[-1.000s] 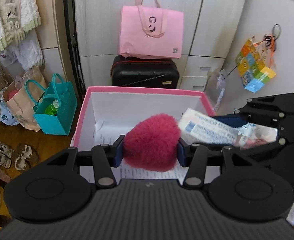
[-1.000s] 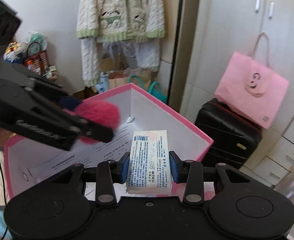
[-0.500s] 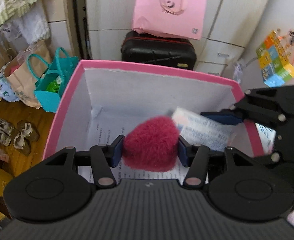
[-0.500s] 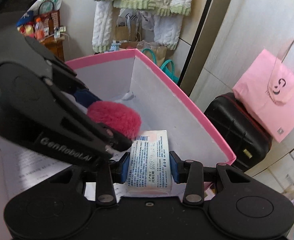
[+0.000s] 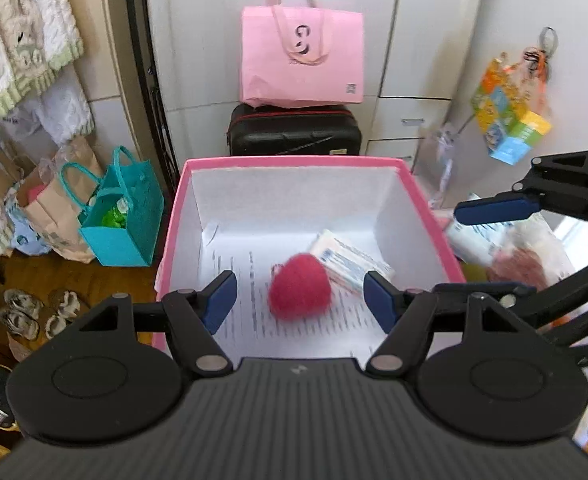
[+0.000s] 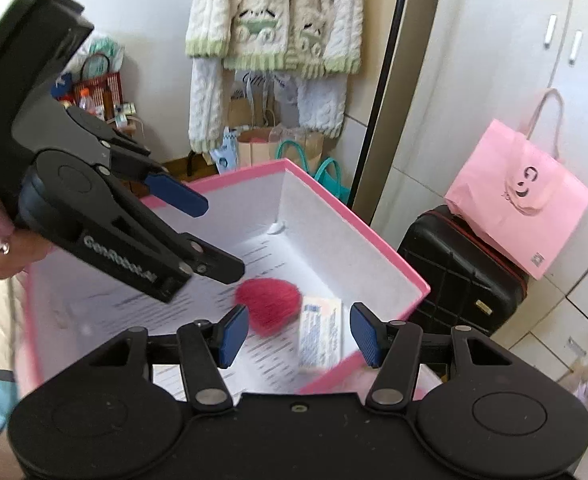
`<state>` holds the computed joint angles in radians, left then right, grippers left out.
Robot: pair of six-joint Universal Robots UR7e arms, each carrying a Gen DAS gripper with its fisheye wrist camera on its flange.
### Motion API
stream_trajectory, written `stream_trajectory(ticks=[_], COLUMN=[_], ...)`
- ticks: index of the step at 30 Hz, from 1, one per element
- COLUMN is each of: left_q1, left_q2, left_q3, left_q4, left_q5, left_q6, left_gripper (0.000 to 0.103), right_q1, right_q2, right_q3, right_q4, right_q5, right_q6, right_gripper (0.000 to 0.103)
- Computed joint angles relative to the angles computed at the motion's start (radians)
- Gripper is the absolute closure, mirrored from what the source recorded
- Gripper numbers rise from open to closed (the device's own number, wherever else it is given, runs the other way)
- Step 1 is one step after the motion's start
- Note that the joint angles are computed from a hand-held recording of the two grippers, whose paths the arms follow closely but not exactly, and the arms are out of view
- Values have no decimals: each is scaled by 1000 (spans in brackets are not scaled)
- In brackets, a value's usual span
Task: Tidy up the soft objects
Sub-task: 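Open both tools to drop the heart and tissue pack into the box, then move the left tool to the lavender plush and grasp it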
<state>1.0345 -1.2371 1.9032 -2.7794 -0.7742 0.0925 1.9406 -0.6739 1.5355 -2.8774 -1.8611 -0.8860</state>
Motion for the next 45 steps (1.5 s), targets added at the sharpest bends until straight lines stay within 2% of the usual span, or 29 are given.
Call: stream_trajectory(ticks=[7, 12, 18, 25, 31, 37, 41, 43, 45], left_q1=[-98, -167, -281, -346, -376, -383, -369, -358, -342], left_q2=[-129, -232, -341, -416, -422, -382, -321, -290, -252], left_q3=[139, 230, 350, 397, 410, 417, 412, 409, 403], left_q4=[84, 158, 145, 228, 269, 259, 200, 161, 114], left_q5=[58, 35, 81, 50, 12, -40, -69, -88, -113], left_q6=[-55, -102, -127, -160, -166, -147, -113, -98, -75], left_gripper=[34, 34, 30, 29, 28, 27, 23, 22, 21], right_q1=[30, 48, 68, 74, 56, 18, -20, -33, -46], right_q2=[-112, -184, -272, -364, -434, -468, -457, -444, -412], right_q3=[173, 274, 388, 504, 602, 684, 733, 745, 757], right_q4=[-59, -90, -144, -193, -252, -329, -428, -454, -526], right_q5=[8, 11, 4, -24, -26, -38, -67, -102, -144], right_q6=[52, 59, 70, 145, 196, 225, 220, 185, 146], right_gripper=[42, 42, 42, 40, 38, 34, 28, 28, 28])
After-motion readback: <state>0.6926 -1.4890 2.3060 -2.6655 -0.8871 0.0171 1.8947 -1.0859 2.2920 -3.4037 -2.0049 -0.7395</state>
